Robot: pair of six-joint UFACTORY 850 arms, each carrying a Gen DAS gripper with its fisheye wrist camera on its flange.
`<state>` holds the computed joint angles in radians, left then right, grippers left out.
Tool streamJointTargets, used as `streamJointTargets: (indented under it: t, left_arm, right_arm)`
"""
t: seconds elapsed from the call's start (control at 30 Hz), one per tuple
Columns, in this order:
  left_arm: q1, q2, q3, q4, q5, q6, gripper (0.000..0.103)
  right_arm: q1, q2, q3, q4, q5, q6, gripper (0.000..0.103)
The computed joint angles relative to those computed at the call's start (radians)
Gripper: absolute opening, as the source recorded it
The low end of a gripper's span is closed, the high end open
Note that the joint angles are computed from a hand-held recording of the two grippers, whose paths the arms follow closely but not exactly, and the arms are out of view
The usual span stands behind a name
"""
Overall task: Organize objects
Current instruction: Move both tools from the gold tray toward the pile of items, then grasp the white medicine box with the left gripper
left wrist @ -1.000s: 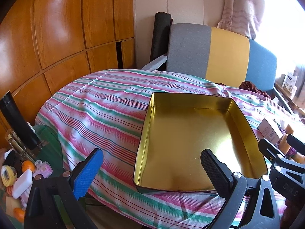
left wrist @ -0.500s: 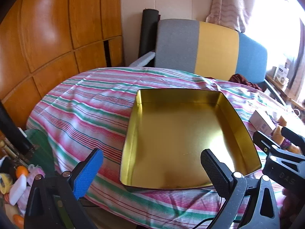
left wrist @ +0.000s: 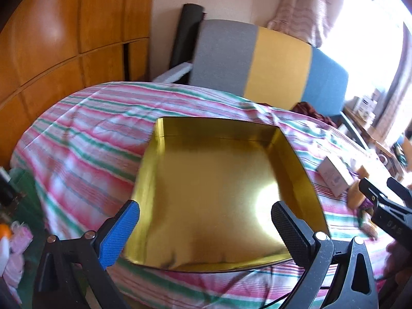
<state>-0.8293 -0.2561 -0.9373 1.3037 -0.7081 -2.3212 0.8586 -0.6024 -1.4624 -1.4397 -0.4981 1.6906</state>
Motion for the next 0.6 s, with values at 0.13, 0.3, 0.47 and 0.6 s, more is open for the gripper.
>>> streamJointTargets:
  t: [0.13,0.3,0.47,0.6]
  left_arm:
    - [0.004,-0.031,-0.047,0.039,0.041,0.045,0.103]
    - [0.019,-0.075,-0.124,0.066,0.124,0.112,0.103]
    - [0.028,-0.134,-0.225,0.104,0.208,0.195,0.103]
    - [0.038,-0.198,-0.323,0.035,0.276,0.335,0.103]
  right_arm:
    - [-0.028,0.018,0.026,0.006,-0.013,-0.012,0.098]
    - [-0.091,0.041,0.054,0.100,0.032,-0.077,0.098]
    - [-0.181,0.054,0.076,0.165,0.031,-0.101,0.098]
    - [-0.245,0.056,0.102,0.157,0.023,-0.061,0.098]
